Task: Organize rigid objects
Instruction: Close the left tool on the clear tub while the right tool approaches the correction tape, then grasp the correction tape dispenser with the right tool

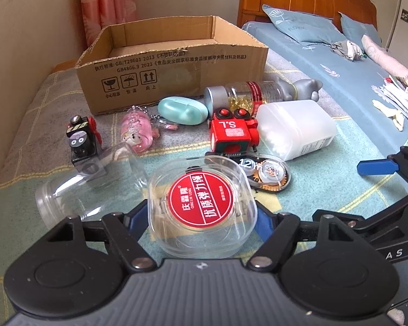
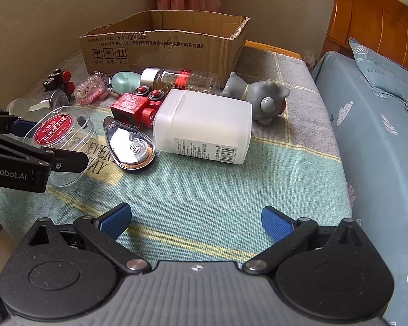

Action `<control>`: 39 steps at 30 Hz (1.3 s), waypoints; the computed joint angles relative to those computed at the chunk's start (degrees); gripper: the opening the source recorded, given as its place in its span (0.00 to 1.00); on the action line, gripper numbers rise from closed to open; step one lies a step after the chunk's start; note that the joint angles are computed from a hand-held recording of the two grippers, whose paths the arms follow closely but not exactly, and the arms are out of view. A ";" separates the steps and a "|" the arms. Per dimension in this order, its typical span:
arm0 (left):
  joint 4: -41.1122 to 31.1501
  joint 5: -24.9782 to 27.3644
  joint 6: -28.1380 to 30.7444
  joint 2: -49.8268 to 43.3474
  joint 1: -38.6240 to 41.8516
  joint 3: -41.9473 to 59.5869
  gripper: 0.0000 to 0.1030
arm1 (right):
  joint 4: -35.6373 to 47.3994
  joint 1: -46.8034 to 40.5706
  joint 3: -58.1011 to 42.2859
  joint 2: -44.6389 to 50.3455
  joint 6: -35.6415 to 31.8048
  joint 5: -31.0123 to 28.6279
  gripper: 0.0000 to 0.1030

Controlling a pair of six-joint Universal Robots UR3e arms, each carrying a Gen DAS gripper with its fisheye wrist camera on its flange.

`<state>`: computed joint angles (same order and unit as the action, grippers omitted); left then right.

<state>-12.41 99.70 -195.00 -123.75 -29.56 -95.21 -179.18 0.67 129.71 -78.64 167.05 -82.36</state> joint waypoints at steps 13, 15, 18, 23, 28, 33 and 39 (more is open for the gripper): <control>5.75 0.93 1.24 10.09 3.79 -16.55 0.74 | 5.75 5.37 -7.77 4.18 -2.89 5.52 1.00; 6.18 1.20 1.73 11.08 4.12 -18.02 0.74 | 6.08 6.44 -9.13 4.67 -3.68 5.82 1.00; 7.30 1.15 1.77 12.22 5.02 -20.02 0.74 | 6.58 7.50 -10.81 5.24 -5.27 6.02 1.00; 8.90 0.90 1.37 13.31 6.83 -22.31 0.74 | 7.87 10.57 -17.72 9.41 -10.32 5.09 1.00; 9.97 -0.01 0.98 13.67 7.65 -23.31 0.74 | 10.34 11.87 -24.12 14.13 -12.27 3.90 1.00; 10.65 -1.02 1.08 13.99 8.30 -24.04 0.74 | 12.75 11.84 -28.02 16.97 -12.27 3.44 1.00; 10.92 -1.69 1.18 14.48 8.72 -24.64 0.74 | 19.27 10.63 -30.50 16.97 -13.50 7.67 1.00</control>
